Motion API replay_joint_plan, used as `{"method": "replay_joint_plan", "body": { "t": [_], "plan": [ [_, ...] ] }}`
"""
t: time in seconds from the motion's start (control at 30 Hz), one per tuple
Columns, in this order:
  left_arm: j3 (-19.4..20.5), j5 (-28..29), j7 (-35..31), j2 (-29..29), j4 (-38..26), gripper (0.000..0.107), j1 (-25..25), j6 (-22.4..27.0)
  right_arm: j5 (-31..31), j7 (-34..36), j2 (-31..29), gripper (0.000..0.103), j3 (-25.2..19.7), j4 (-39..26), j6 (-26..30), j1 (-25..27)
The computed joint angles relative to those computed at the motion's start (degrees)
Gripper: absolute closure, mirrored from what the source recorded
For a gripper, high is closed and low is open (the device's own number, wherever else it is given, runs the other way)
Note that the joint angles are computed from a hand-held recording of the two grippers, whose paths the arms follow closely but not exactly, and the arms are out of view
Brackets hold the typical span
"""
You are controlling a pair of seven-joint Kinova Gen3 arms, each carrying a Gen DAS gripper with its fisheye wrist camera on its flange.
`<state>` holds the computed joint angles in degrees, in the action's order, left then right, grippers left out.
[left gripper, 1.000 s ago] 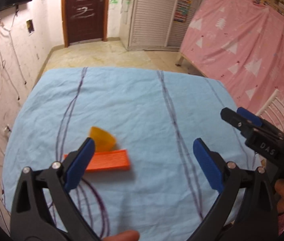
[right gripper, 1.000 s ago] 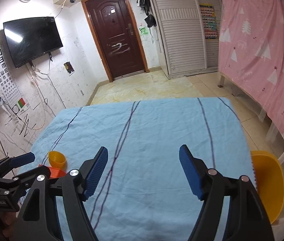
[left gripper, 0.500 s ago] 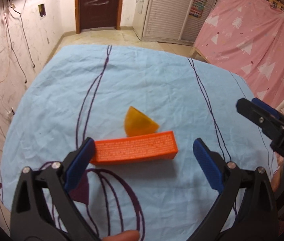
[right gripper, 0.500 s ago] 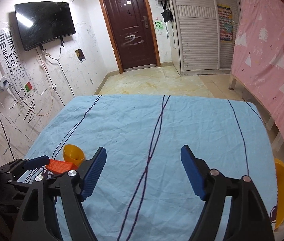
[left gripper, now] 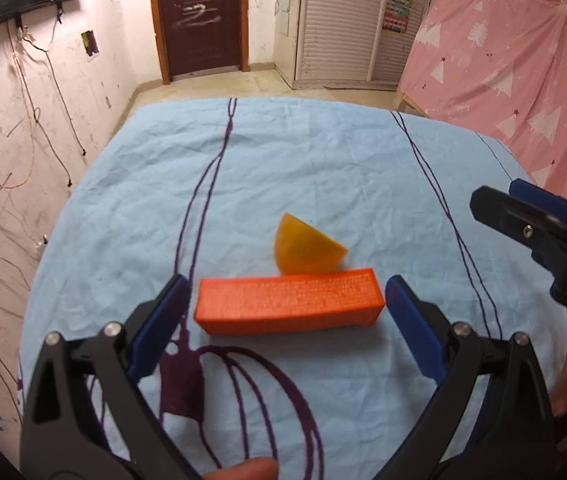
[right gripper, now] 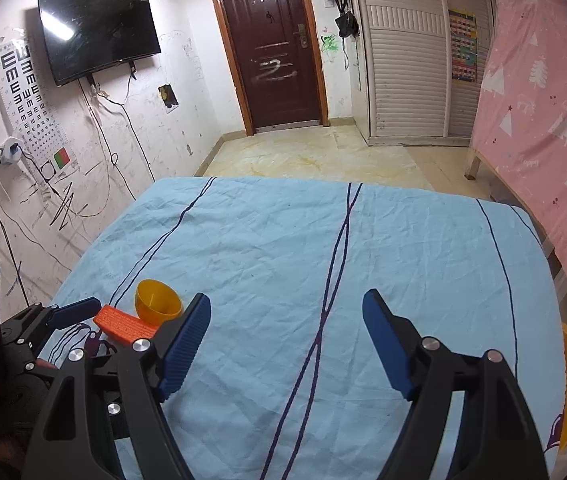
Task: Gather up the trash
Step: 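Grasp the second orange box with the left gripper, then grasp the yellow plastic cup with the right gripper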
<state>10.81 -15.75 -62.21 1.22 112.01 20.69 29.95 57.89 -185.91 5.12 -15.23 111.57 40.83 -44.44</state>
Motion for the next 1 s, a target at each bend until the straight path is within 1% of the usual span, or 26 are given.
{"method": "replay_joint_plan", "body": {
  "t": [0.03,0.07,0.17,0.3,0.37,0.43,0.53,0.63,0.83,0.9,1.0],
  "plan": [
    [0.0,0.0,-0.1,0.1,0.0,0.014,0.0,0.1,-0.1,0.1,0.1,0.031,0.0,0.0,-0.1,0.1],
    [0.0,0.7,-0.8,0.4,-0.2,0.017,-0.1,0.2,-0.2,0.2,0.1,0.031,0.1,-0.1,-0.2,0.1],
    [-0.2,0.9,-0.7,0.8,-0.3,0.017,0.2,0.2,-0.5,0.6,0.2,0.031,0.1,-0.2,-0.3,0.1],
    [-0.6,4.1,-3.2,0.4,0.0,0.018,-0.6,-0.3,-0.9,1.2,0.5,0.031,0.3,-0.4,-0.6,0.2],
    [-0.8,6.5,-5.4,0.0,0.4,0.018,-1.2,-1.0,-1.2,1.8,0.8,0.031,0.3,-0.9,-0.5,0.0],
    [-1.0,8.8,-7.3,-0.7,0.9,0.018,-1.8,-1.3,-1.5,2.6,1.0,0.031,0.4,-1.3,-0.4,-0.2],
    [-1.3,10.3,-8.7,-2.7,2.0,0.018,-2.9,-2.1,-2.0,3.8,1.4,0.031,0.6,-2.0,-0.6,-0.5],
    [-1.3,9.5,-8.0,-5.0,3.2,0.018,-4.3,-2.8,-2.3,4.7,2.1,0.031,0.8,-2.9,-0.9,-1.0],
    [-1.8,9.1,-7.7,-7.8,5.1,0.018,-7.9,-3.7,-4.3,8.6,4.5,0.031,1.8,-5.3,-4.2,-1.8],
    [-2.8,10.6,-9.5,-8.6,5.8,0.018,-8.7,-3.9,-6.0,10.6,5.2,0.031,2.4,-6.0,-6.3,-1.9],
    [-4.4,13.2,-12.6,-9.7,6.8,0.018,-9.7,-4.6,-8.6,14.1,6.9,0.031,3.2,-7.7,-7.7,-2.7]
  ]
}}
